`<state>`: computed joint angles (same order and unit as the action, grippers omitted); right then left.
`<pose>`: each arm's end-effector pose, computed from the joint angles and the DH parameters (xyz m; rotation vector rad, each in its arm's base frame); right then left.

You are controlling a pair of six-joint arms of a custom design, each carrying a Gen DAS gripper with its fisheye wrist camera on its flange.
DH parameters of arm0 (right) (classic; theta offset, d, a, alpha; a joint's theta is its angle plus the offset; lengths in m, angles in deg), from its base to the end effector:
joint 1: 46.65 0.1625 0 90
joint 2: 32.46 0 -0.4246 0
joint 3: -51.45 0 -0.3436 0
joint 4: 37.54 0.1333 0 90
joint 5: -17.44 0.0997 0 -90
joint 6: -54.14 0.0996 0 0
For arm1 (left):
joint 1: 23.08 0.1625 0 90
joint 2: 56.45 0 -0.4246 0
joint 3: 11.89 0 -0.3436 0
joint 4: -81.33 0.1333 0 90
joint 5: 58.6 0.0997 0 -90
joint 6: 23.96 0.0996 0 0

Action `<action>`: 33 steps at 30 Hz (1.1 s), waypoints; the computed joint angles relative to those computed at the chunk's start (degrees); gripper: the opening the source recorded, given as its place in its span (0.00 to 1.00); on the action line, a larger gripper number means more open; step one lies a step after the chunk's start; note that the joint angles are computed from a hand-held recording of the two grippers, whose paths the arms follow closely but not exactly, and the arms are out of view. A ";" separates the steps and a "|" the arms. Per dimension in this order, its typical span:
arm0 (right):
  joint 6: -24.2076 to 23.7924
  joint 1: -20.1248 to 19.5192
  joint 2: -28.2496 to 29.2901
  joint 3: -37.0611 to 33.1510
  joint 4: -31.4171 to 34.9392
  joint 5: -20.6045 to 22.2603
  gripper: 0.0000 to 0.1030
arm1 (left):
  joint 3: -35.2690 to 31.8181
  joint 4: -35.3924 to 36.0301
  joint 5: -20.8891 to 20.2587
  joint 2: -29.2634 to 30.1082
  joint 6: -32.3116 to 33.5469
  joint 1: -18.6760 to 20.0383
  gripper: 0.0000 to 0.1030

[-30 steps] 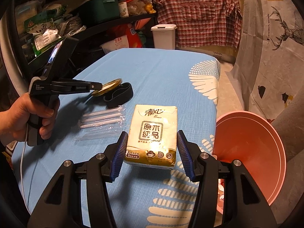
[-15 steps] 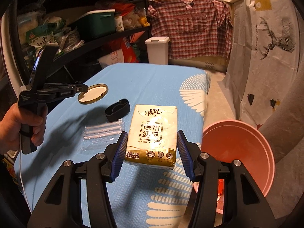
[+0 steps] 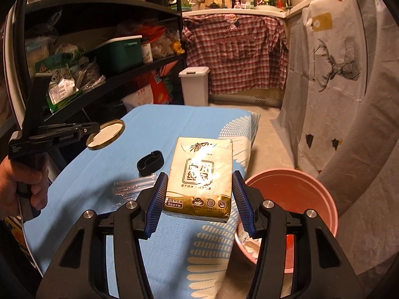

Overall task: Collect trash
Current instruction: 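Carry the tissue packet over the pink bin with the right gripper while the left holds the lid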

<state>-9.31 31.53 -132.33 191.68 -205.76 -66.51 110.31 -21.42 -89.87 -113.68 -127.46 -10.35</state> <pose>0.0735 -0.3510 0.3413 1.2204 -2.4104 0.8208 -0.3376 -0.3002 0.0977 0.0832 2.0707 -1.1306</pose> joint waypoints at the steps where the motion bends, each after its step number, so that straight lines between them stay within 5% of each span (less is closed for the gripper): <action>1: 0.00 0.09 -0.53 -0.30 0.26 0.13 0.51 | -0.10 -0.08 0.01 0.14 -0.24 -0.34 0.03; 14: 1.94 -2.26 -4.50 -5.35 3.21 2.71 0.51 | -2.41 -4.58 0.60 4.05 3.10 -2.79 0.03; 33: 6.84 -9.86 -0.51 -10.56 -0.89 4.82 0.51 | -5.45 -17.64 2.10 10.63 15.91 -1.09 0.03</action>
<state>-2.47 21.67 -132.84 181.12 -206.65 -61.69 104.86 -39.06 -87.78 -103.05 -111.55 -11.44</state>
